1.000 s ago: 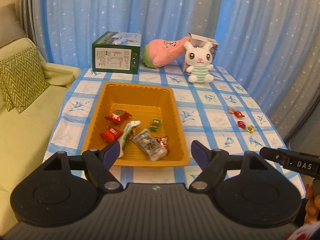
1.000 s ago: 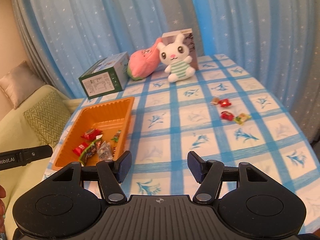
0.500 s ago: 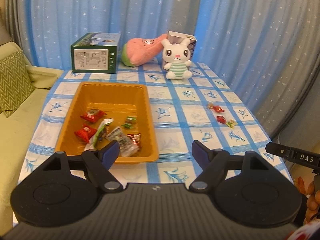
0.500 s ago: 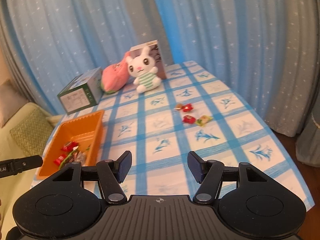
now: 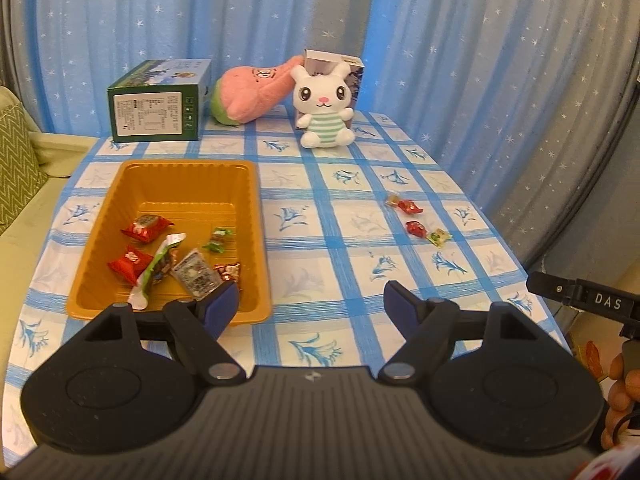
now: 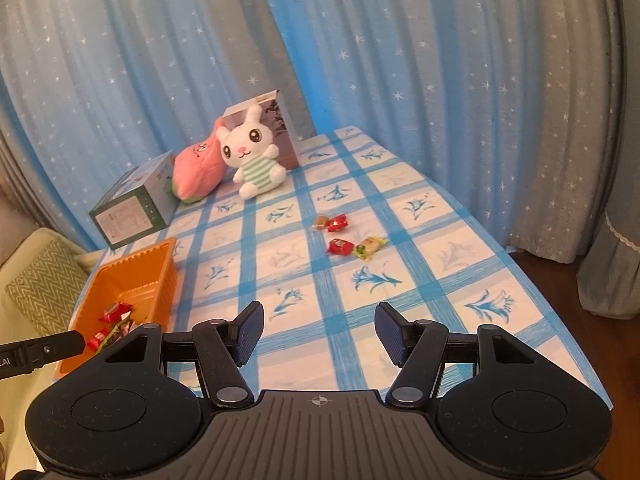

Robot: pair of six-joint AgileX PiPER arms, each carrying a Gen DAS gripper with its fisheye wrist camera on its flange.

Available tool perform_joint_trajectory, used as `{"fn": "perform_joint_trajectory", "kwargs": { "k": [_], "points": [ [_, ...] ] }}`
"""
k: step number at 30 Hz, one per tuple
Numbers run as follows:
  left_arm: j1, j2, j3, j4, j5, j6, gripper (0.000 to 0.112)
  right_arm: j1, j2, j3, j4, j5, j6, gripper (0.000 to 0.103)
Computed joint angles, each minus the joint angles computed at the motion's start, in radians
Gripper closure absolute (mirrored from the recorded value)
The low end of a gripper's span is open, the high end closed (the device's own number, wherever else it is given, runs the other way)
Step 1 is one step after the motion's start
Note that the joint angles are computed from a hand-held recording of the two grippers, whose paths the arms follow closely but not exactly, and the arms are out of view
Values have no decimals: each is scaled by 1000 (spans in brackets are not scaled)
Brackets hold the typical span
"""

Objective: Organize snacks
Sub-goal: 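Withdraw both grippers from the tray toward the remaining candies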

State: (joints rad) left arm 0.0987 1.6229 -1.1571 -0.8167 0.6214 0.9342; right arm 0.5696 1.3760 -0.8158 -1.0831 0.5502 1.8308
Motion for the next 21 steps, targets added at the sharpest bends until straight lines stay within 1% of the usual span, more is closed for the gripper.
{"fn": "perform_joint_trajectory", "kwargs": {
  "k": [4,10,16,21],
  "points": [
    [-39,21,-20,15,-11,-30,35,-49,-12,14,2,-28,-17,41],
    [-103,78,-76,38,-28,-78,35,-162,-5,8,41,-97,-104,41],
    [-181,175,-176,74,-54,-152,35,-287,41,-33,167,-179,-325,42],
    [-242,271,-279,127,-74,-223,35,-370,118,-67,192,-259,-402,42]
  ]
}}
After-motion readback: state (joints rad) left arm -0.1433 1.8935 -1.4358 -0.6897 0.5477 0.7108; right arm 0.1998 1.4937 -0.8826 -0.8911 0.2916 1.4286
